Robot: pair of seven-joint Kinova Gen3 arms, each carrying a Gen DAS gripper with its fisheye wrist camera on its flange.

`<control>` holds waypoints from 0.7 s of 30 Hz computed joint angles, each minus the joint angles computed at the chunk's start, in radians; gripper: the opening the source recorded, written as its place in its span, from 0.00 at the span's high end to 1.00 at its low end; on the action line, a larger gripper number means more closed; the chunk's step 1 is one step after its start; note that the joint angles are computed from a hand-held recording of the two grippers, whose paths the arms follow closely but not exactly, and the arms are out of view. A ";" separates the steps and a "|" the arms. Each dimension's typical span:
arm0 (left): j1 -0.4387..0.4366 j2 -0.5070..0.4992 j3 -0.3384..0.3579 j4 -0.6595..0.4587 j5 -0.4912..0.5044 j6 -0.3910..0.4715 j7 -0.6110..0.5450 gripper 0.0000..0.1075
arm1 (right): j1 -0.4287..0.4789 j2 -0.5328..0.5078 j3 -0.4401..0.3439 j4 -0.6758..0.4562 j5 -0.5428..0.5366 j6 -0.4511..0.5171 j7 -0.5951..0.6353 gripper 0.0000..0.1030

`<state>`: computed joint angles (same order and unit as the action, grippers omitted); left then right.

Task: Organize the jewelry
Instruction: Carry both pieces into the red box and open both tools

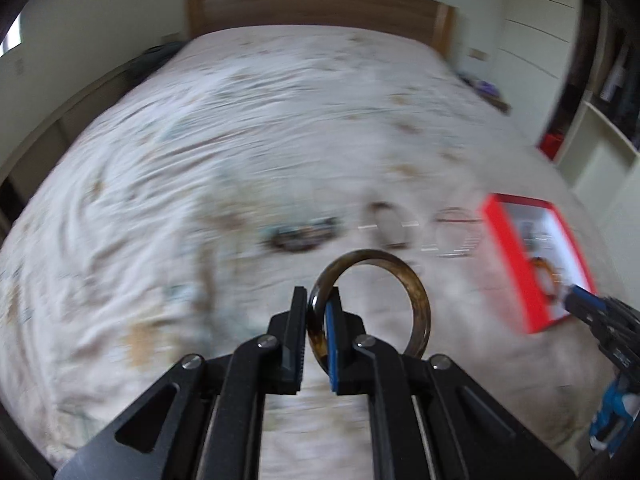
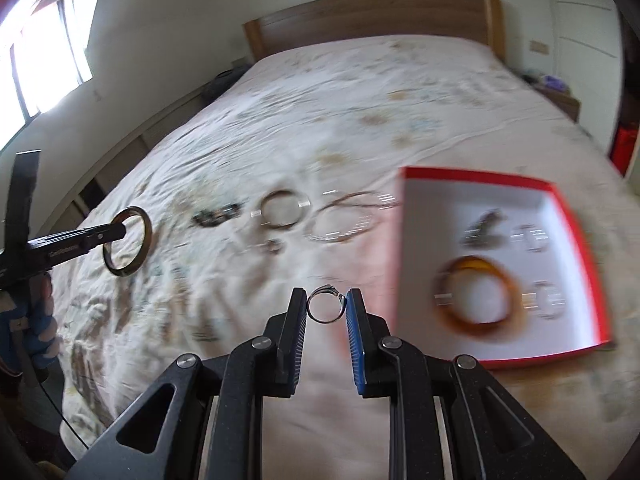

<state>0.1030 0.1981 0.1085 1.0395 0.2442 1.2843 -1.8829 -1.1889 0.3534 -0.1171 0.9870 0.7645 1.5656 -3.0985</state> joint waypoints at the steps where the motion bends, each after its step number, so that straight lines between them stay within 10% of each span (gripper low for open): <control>1: 0.023 0.006 0.017 -0.014 0.005 0.009 0.010 0.93 | 0.000 -0.023 0.002 0.026 -0.001 0.017 -0.003 0.80; 12: 0.387 0.233 0.110 -0.296 -0.060 0.094 0.133 0.93 | 0.214 -0.287 -0.078 0.430 -0.135 -0.068 -0.068 0.80; 21: 0.552 0.392 0.066 -0.449 -0.130 0.157 0.205 0.93 | 0.397 -0.330 -0.135 0.540 -0.286 -0.221 0.122 0.80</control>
<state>0.6548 0.5902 0.1747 0.5902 0.1142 1.4411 -1.6774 -0.7920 0.0236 -0.2526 1.5273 0.4783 1.3447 -2.9763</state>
